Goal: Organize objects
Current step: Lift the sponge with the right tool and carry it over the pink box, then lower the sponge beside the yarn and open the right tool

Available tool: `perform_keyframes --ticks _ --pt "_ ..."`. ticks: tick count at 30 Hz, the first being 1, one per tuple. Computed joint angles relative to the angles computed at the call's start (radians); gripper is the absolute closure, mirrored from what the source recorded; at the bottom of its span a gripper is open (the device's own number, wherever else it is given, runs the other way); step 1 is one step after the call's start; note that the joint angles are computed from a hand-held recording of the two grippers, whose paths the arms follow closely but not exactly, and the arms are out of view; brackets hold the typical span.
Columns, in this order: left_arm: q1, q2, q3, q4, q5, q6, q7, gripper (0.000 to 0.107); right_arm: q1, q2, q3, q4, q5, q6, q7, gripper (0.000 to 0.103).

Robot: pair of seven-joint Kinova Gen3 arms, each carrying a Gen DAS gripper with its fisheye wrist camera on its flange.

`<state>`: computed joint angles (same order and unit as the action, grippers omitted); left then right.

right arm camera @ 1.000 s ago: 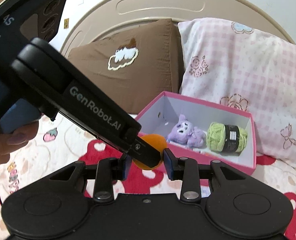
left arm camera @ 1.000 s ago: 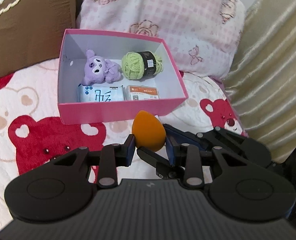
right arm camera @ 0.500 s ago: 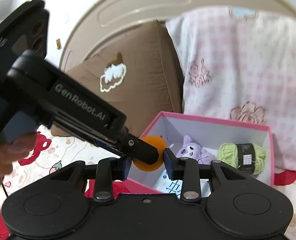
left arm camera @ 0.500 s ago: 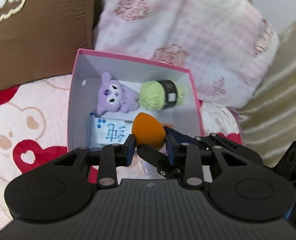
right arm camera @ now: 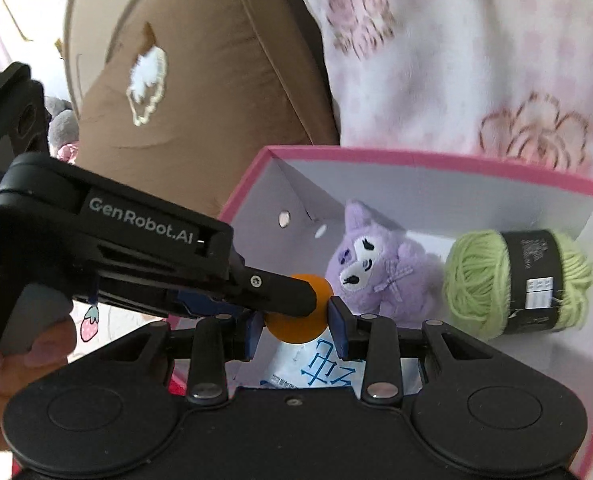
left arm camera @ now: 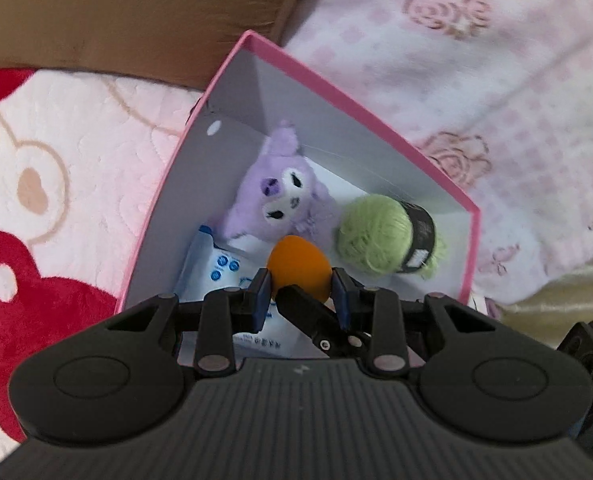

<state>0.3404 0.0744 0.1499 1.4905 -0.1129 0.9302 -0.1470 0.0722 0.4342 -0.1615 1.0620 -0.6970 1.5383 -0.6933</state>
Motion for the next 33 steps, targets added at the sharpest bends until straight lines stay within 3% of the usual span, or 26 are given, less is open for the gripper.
perform_keyframes --ticks 6,11,14,21,26,29,33 --pt "0.002 0.017 -0.011 0.027 -0.024 -0.03 0.059 0.077 -0.043 0.051 0.0 -0.037 0.041 0.0 -0.058 0.063" --pt "-0.01 0.024 -0.014 0.047 0.006 -0.068 0.029 0.078 -0.07 0.055 -0.004 -0.033 0.082 -0.038 -0.074 0.063" --pt "-0.012 0.012 -0.015 0.074 0.021 -0.109 0.021 0.078 -0.111 0.011 0.015 0.018 0.164 -0.117 -0.078 0.063" --pt "0.023 0.022 0.001 0.048 -0.059 -0.071 0.024 0.078 -0.108 -0.068 0.017 0.144 0.203 -0.252 -0.002 0.061" --pt "0.06 0.034 0.002 0.002 -0.088 -0.008 -0.018 0.078 -0.067 -0.142 0.019 0.233 0.15 -0.343 0.112 0.057" --pt "0.041 0.006 0.015 0.023 -0.035 -0.042 -0.022 0.078 -0.036 -0.18 0.033 0.263 0.109 -0.349 0.166 0.057" --pt "0.089 0.004 0.035 -0.032 -0.112 0.029 0.028 0.077 0.043 -0.216 0.069 0.281 -0.005 -0.267 0.23 0.057"
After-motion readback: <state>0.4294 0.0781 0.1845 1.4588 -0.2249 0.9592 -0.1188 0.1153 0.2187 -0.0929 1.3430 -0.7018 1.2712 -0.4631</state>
